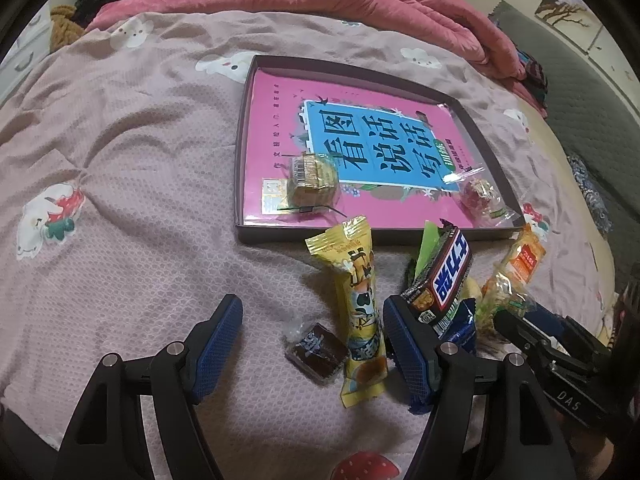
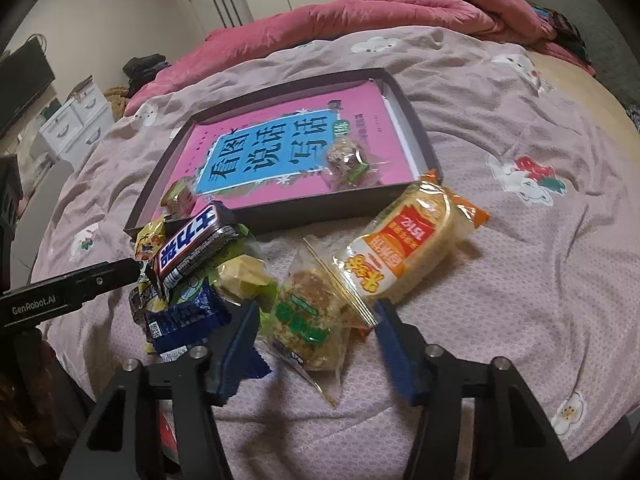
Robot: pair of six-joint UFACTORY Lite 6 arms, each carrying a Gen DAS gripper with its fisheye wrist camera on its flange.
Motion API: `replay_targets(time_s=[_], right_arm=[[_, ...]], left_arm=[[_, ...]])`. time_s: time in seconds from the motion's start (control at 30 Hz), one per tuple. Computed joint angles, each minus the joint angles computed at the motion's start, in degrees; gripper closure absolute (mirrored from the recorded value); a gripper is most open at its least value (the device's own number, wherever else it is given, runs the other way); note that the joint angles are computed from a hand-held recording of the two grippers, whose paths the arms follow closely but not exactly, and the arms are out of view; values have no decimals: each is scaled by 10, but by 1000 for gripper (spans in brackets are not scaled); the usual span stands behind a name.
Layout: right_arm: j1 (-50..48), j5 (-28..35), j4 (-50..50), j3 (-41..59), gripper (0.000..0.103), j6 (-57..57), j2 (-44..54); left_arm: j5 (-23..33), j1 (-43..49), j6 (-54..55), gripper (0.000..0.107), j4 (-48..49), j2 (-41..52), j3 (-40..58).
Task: Organize snacks
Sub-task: 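Grasp the yellow snack stick with the left tool while the right tool grasps the clear cracker bag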
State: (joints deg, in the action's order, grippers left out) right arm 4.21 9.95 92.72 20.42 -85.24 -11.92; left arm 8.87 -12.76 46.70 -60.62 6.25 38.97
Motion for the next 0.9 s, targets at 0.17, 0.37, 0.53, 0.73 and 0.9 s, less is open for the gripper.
replay_targets(time_s=[0.17, 0.37, 0.53, 0.73, 0.9], right_arm=[[18, -8, 85, 10, 53, -85, 23], [17, 4, 222, 24, 59, -234, 57], [-6, 29, 225, 16, 70, -254, 43], [-33, 57, 151, 27, 70, -188, 67], [-42, 83, 84, 47, 60, -130, 114]], left_arm=[[3, -1, 72, 33, -73, 13, 6], [16, -1, 158, 33, -160, 38, 18], [40, 9, 187, 46, -190, 74, 43], [59, 18, 202, 56, -205, 105, 60], [62, 17, 193, 56, -199, 117, 70]])
